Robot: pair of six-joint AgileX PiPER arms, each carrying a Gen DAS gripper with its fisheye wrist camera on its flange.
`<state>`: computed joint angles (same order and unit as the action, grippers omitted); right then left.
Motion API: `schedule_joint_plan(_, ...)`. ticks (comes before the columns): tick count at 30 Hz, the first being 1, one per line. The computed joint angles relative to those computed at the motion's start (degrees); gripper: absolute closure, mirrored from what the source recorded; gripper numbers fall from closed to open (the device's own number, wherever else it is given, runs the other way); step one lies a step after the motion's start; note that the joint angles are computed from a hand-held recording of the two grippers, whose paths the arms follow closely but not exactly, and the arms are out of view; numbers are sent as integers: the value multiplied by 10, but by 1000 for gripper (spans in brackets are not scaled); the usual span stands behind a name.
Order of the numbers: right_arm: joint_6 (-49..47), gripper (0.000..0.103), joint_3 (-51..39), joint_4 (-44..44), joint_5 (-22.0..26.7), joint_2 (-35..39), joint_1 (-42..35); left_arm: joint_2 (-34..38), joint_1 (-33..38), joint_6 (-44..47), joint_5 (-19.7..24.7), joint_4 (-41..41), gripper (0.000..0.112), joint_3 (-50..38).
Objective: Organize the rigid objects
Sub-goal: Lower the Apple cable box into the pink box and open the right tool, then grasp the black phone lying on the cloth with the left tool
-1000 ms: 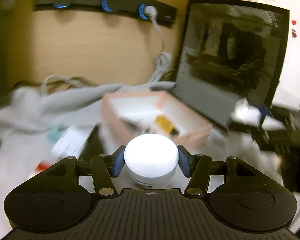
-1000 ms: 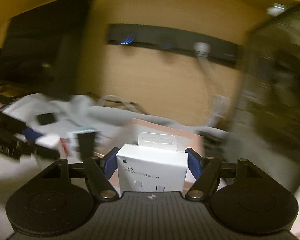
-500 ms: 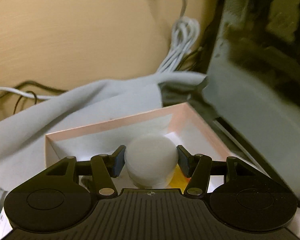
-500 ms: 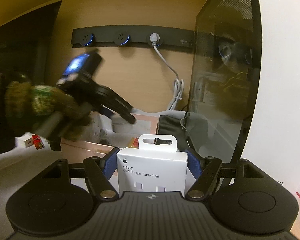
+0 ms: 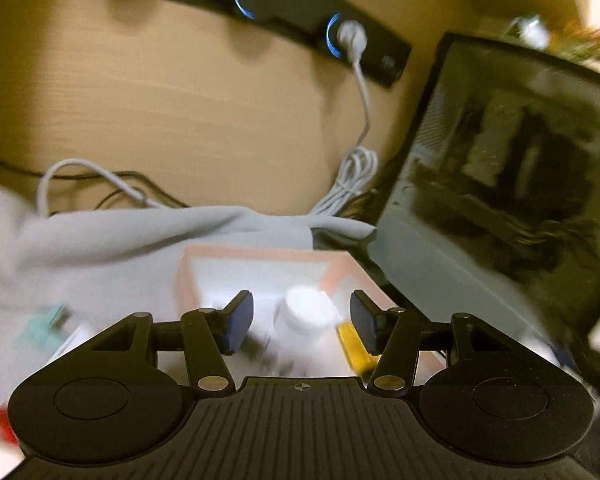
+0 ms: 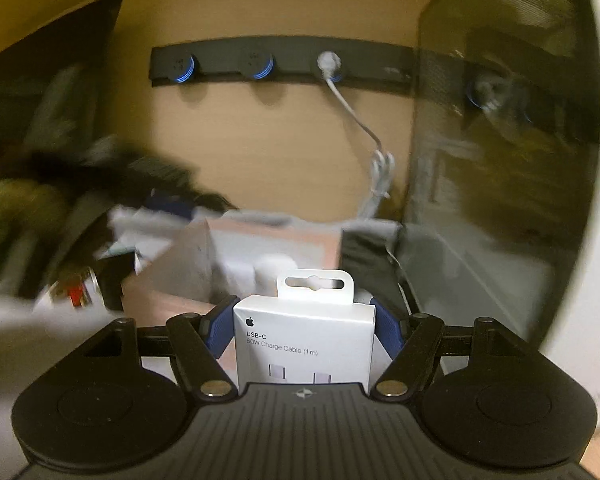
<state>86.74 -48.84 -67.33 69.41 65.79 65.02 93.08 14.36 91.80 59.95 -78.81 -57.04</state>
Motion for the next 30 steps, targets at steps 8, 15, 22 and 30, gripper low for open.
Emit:
schedule_joint_plan(8, -129, 24, -111, 80, -315, 116, -242, -11, 171, 132, 53, 53, 54, 90)
schedule_joint_plan(15, -161, 24, -158, 167, -326, 183, -257, 30, 243, 154, 42, 82, 54, 85)
schedule_joint_plan(22, -148, 24, -188, 91, -260, 213, -152, 53, 278, 161, 21, 0, 54, 80)
schedule_joint_plan(30, -356, 25, -297, 258, -338, 317, -121, 59, 309, 173, -56, -101, 54, 50)
